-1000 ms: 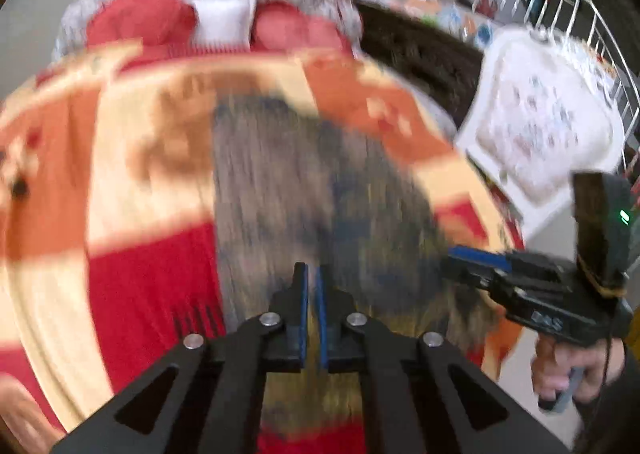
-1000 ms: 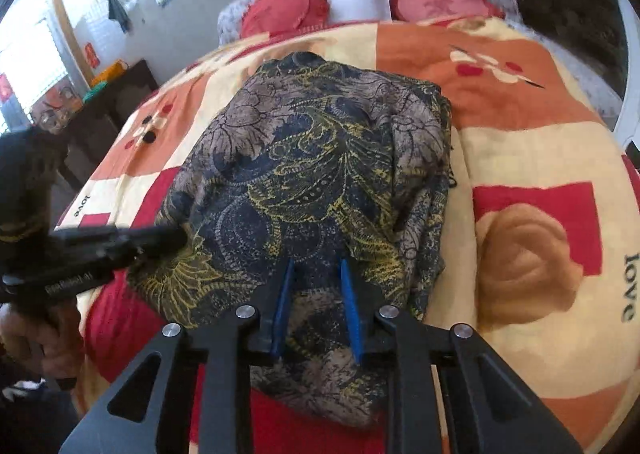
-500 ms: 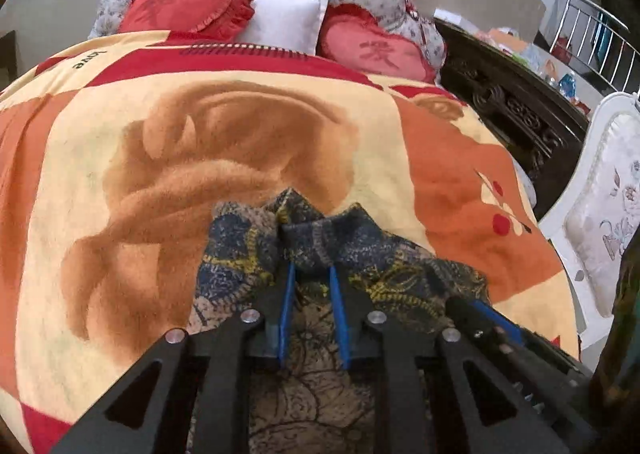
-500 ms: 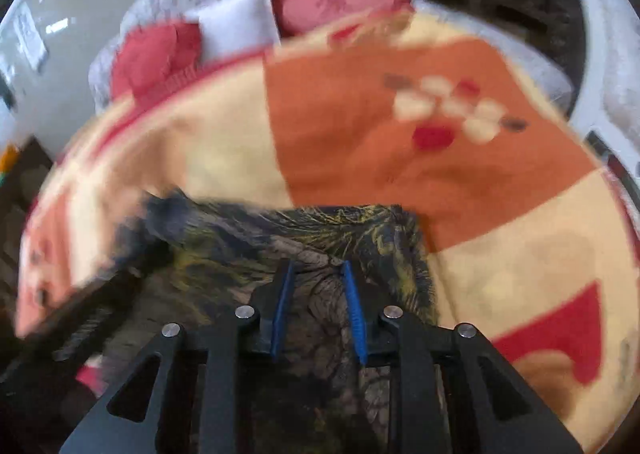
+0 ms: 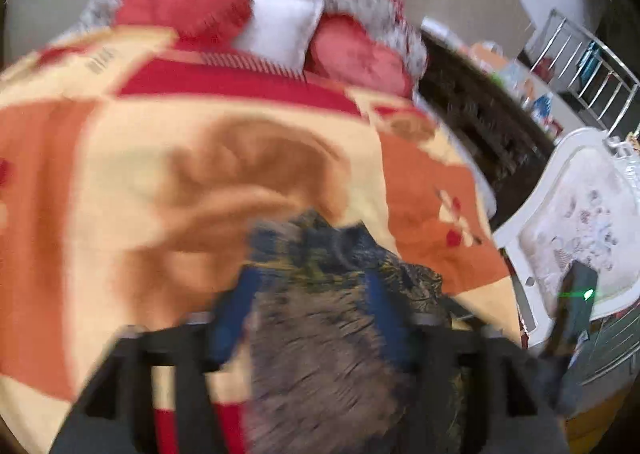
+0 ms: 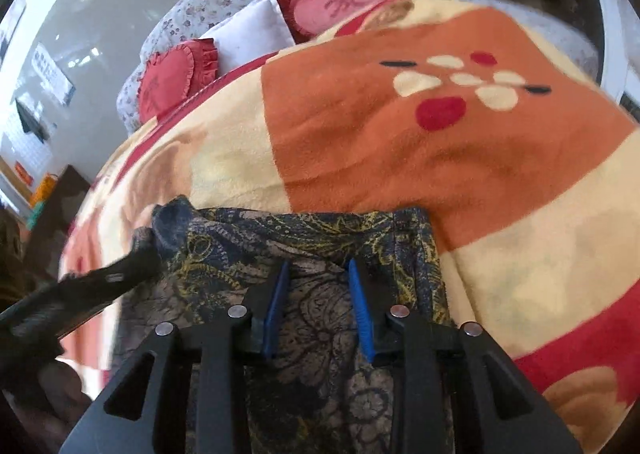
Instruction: Fold small clothes
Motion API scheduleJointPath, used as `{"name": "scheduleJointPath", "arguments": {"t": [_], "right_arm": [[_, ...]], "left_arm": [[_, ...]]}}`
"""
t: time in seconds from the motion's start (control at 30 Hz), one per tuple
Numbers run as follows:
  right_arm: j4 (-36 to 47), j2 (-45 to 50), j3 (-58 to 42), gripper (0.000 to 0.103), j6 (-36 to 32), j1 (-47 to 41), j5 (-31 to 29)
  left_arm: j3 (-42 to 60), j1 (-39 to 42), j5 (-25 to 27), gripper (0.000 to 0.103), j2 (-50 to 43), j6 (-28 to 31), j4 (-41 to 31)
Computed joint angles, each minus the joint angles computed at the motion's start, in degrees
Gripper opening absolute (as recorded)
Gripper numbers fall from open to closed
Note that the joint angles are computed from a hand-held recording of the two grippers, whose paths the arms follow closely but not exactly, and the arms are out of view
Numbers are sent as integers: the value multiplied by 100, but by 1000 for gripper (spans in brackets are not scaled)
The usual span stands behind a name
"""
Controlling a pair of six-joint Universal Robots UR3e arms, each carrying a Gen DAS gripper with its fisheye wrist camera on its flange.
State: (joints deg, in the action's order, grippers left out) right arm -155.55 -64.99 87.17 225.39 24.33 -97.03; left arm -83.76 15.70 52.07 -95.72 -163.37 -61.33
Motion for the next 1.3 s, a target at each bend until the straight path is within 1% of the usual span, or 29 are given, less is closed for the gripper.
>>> {"name": "scheduleJointPath", "arguments": {"t": [0.03, 0.07, 0.1, 0.13, 0.2, 0.23, 0.27, 0.3, 0.33, 0.4, 0.43, 0.47, 0.5, 0.53, 0.57, 0.6, 0.63, 0.67, 0.73, 0.77, 0.83, 0.9, 0.97, 1.0, 1.07, 1.2, 1.23, 1.27, 1.3], "right_arm": [[149, -412, 222, 36, 184, 109, -402], [150, -697, 327, 36, 282, 292, -679], [-68, -1035, 637, 36, 233, 419, -863], [-210, -1317, 910, 37, 166, 558, -1036], [-388, -1782, 1439, 39, 98, 924, -1414], [-493, -1991, 1765, 39, 80, 1114, -1559], [-553, -2126, 2005, 39, 98, 1243, -1630], [-619, -2217, 2210, 39, 119, 1379, -1687], [-854, -2381, 2603, 39, 103, 1520, -1741], [-1200, -2477, 2991, 39, 99, 1718, -1866], [-1602, -2630, 3422, 40, 98, 1706, -1820], [-1885, -2777, 3745, 41, 118, 1608, -1690], [-1998, -2800, 3846, 45, 204, 1567, -1638], [-2149, -2869, 4005, 48, 298, 1436, -1504], [-2524, -2986, 4349, 49, 336, 1098, -1084], [-2935, -3075, 4690, 53, 342, 674, -500], [-3294, -3082, 4946, 56, 406, 327, -47], [-3825, -2984, 5220, 58, 503, -34, 428], [-4883, -2571, 5611, 60, 762, -583, 1241], [-5602, -2175, 5815, 60, 1019, -968, 1820], [-6855, -1312, 6021, 60, 1590, -1505, 2711], [-7352, -867, 5984, 60, 1942, -1654, 3007], [-8020, -400, 5906, 61, 2191, -1740, 3249], [-8184, -256, 5828, 62, 2218, -1733, 3303], [-8095, -153, 5618, 64, 2178, -1684, 3327], [-8374, 457, 5239, 68, 2482, -1719, 3572], [-8450, 618, 5128, 68, 2563, -1728, 3668], [-8519, 751, 5011, 68, 2661, -1706, 3699], [-8575, 799, 4967, 71, 2723, -1667, 3626]], "left_arm": [[-252, 284, -239, 82, 252, 423, -194], [-330, 447, -365, 82, 355, 756, -486], [-400, 650, -506, 81, 403, 1323, -1113], [-448, 738, -553, 80, 370, 1658, -1563], [-453, 788, -621, 78, 142, 2136, -2365], [-457, 771, -662, 78, 45, 2252, -2629], [-558, 758, -725, 79, 16, 2313, -2685], [-898, 784, -873, 81, 199, 2317, -2370], [-998, 776, -965, 85, 230, 2320, -2338], [-743, 738, -1255, 85, 37, 2418, -2829], [-664, 712, -1308, 85, -6, 2429, -2962], [-631, 666, -1315, 84, -31, 2378, -2946], [-614, 628, -1319, 82, -41, 2320, -2897], [-584, 614, -1340, 65, -68, 2319, -2945], [-631, 589, -1230, 34, -75, 2073, -2730], [-631, 592, -1141, 25, -113, 1931, -2627], [-598, 642, -1160, 24, -170, 1885, -2735], [-688, 686, -1167, 22, -92, 1829, -2653], [-882, 639, -1027, 20, 145, 1705, -2314], [-904, 663, -1028, 18, 200, 1722, -2307], [-840, 943, -1131, 17, 247, 1846, -2651], [-735, 1103, -1053, 18, 223, 2090, -2849], [-691, 1195, -947, 18, 177, 2087, -2809], [-686, 1285, -965, 19, 124, 2059, -2845], [-813, 1233, -860, 29, 45, 1741, -2535], [-1079, 997, -695, 39, 186, 1320, -1875], [-1131, 898, -596, 43, 242, 1263, -1709], [-1123, 813, -534, 47, 244, 1207, -1604], [-1183, 721, -431, 49, 305, 1204, -1448]]}}
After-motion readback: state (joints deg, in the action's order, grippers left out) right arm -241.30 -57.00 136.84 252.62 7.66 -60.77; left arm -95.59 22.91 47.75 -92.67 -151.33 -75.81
